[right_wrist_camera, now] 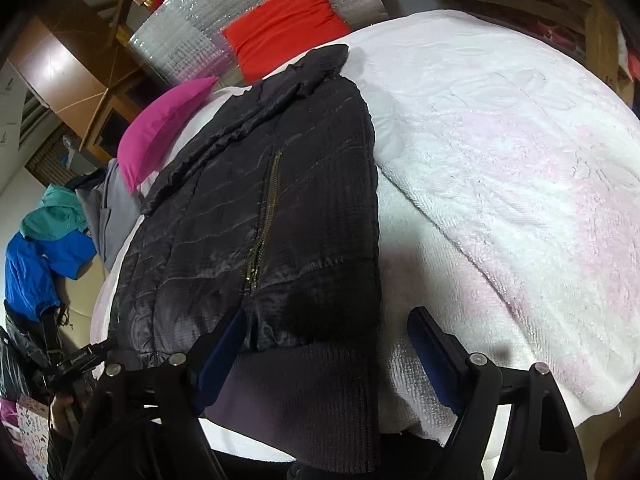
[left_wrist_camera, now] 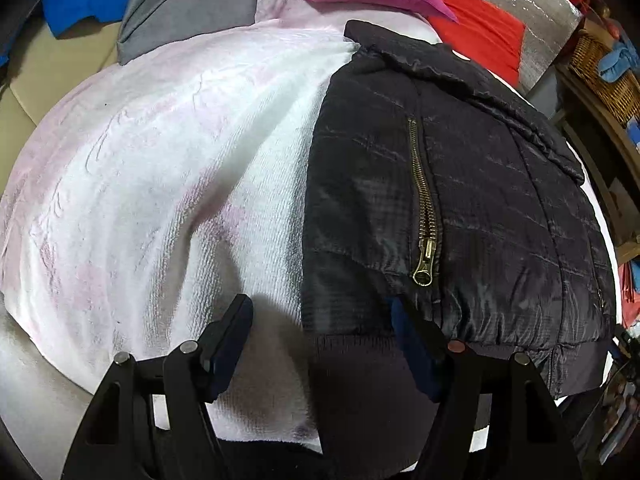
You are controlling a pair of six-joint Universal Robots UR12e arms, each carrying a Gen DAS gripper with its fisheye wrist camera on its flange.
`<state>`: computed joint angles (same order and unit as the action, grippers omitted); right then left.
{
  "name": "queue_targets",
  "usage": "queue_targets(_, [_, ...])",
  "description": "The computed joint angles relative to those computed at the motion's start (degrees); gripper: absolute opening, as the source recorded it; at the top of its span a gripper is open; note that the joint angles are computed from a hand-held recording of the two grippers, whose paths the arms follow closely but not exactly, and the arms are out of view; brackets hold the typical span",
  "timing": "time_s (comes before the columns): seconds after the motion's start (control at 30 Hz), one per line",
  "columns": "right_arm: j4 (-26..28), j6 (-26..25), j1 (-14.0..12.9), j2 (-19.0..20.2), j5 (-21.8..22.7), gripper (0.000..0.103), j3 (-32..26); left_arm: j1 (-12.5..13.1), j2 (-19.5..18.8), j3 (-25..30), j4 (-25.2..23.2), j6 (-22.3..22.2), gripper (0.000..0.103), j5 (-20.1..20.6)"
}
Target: Fold large clothes
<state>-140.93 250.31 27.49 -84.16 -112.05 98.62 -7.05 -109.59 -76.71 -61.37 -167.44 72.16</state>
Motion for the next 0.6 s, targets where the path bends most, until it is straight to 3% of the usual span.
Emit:
queue_targets(0.07, [0.9,0.0,-0.3,0.0,1.2,0.057,0.0,0.2,0.1,-0.4,0.6,-0.6,0.072,-0.5])
queue_targets(0.13, [1.7,-0.8,-0.2,0.1,1.0,0.05,-0.4,0.2,0.3,-0.9,1.4,-0.6,0.072,-0.5])
queue_targets(0.17, [2.5,-1.2,-0.1,0.2,1.0,0.044,-0.7,0.2,0.4,-1.1,1.7,-0.5,0.067,-0.6])
queue_targets(0.2, [3.7,-1.6,0.0,0.4,0.6,0.041,-1.2,0.3,0.5,-1.1,1.6,0.0,0.052,-1.4])
queue_targets(0.27, [4.0,-2.3,0.2,0.5,0.2,0.027,-1.5,0.4,0.8,-1.4,1.0,1.8,0.035,-2.7])
queue_targets(0.37, [2.0,-2.7,0.5,0.2,-0.3,0.025,-1.4,-0.3,1.2,-2.0,3.1,3.0,0.03,-0.5])
queue_targets(0.43, [-0.9,-2.2,0.7,-0.2,-0.6,0.026,-0.7,-0.4,1.4,-2.1,3.5,3.0,0.029,-0.3])
queue_targets(0.5, [-2.6,-0.9,0.3,-0.6,0.3,0.039,0.2,0.0,1.3,-1.9,2.8,2.0,0.035,-1.3])
queue_targets(0.53, [-3.2,-0.4,0.1,-0.8,1.3,0.06,0.8,0.2,1.3,-1.7,2.2,1.4,0.038,-1.8])
queue_targets(0.57, [-3.4,0.2,0.1,-0.8,1.7,0.074,1.1,0.6,1.3,-1.7,1.3,0.6,0.04,-2.6])
queue_targets(0.6, [-3.8,0.1,0.1,-0.7,2.1,0.074,1.3,1.1,1.4,-1.7,0.5,0.0,0.041,-4.4])
